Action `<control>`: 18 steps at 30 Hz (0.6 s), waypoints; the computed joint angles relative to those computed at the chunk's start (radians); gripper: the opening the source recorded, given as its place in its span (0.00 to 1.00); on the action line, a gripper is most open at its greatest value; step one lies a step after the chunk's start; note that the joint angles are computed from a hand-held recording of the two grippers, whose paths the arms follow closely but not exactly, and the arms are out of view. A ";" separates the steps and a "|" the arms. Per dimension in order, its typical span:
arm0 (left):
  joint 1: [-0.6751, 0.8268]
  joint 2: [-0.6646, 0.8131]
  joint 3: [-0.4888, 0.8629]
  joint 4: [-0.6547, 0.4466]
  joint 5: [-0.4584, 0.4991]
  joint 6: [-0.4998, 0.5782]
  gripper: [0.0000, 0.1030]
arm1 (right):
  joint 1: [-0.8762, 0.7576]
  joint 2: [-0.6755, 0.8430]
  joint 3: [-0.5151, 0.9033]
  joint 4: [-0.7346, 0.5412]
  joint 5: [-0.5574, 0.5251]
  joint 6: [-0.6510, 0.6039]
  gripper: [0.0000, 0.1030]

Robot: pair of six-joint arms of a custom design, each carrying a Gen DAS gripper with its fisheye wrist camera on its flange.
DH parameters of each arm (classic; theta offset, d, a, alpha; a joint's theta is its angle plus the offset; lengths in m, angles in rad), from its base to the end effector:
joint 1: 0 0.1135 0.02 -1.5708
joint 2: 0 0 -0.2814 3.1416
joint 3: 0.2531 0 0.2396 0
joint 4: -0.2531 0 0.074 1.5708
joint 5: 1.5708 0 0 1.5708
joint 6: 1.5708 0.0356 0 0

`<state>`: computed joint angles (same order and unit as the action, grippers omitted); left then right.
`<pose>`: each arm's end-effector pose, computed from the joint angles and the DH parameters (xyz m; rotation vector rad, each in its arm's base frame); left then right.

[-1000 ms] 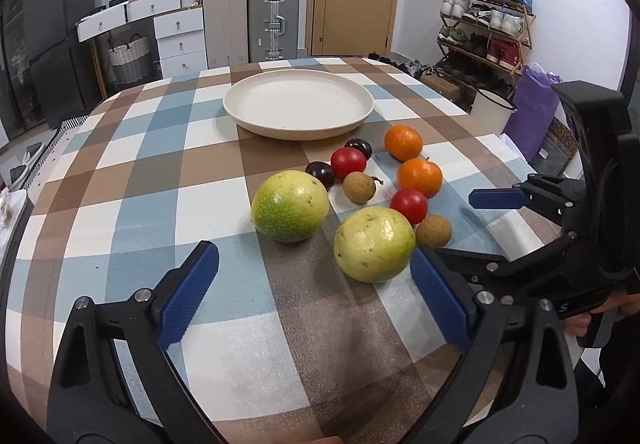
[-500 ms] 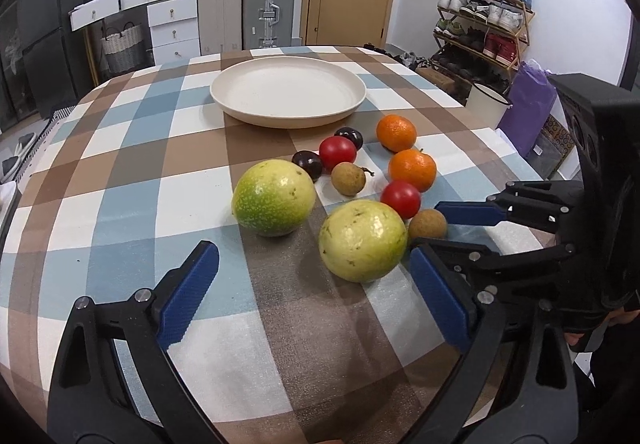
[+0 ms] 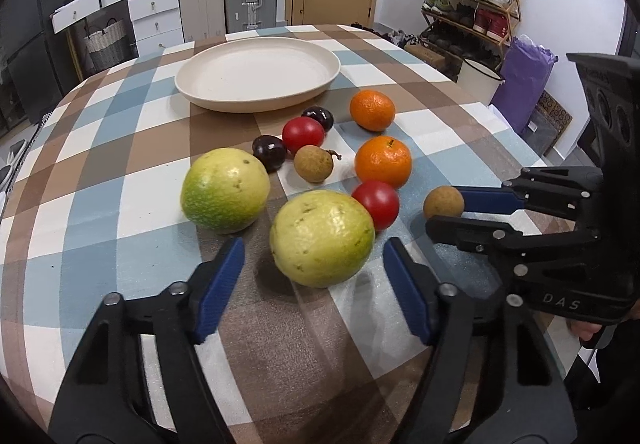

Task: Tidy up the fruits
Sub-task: 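Grasp the small brown kiwi with the right tool while the left tool grasps the pale yellow-green fruit, then lift and carry the yellow-green fruit and kiwi over the white plate with both tools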

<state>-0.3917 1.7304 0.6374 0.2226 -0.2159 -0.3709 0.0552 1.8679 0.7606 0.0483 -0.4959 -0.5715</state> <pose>0.2754 -0.1055 0.1298 -0.0704 2.4148 -0.0853 0.3099 0.0341 0.1101 -0.9252 2.3199 0.4435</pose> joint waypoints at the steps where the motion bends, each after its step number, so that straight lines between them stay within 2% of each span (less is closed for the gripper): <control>1: 0.002 0.010 0.009 -0.002 0.007 -0.003 0.53 | -0.003 -0.001 0.000 -0.002 -0.002 -0.001 0.29; 2: 0.005 0.016 0.013 -0.003 0.018 -0.004 0.48 | -0.005 -0.001 0.002 -0.003 -0.004 -0.001 0.29; 8: 0.006 0.001 -0.014 0.040 0.018 -0.005 0.48 | -0.017 -0.008 0.005 -0.013 -0.026 -0.003 0.29; 18: 0.003 -0.149 -0.084 0.056 -0.022 0.005 0.48 | -0.048 -0.070 0.007 -0.055 -0.090 -0.029 0.29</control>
<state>-0.3885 1.5816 0.5532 0.2789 -0.2377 -0.3659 0.0070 1.7976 0.7679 -0.0064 -0.5860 -0.6001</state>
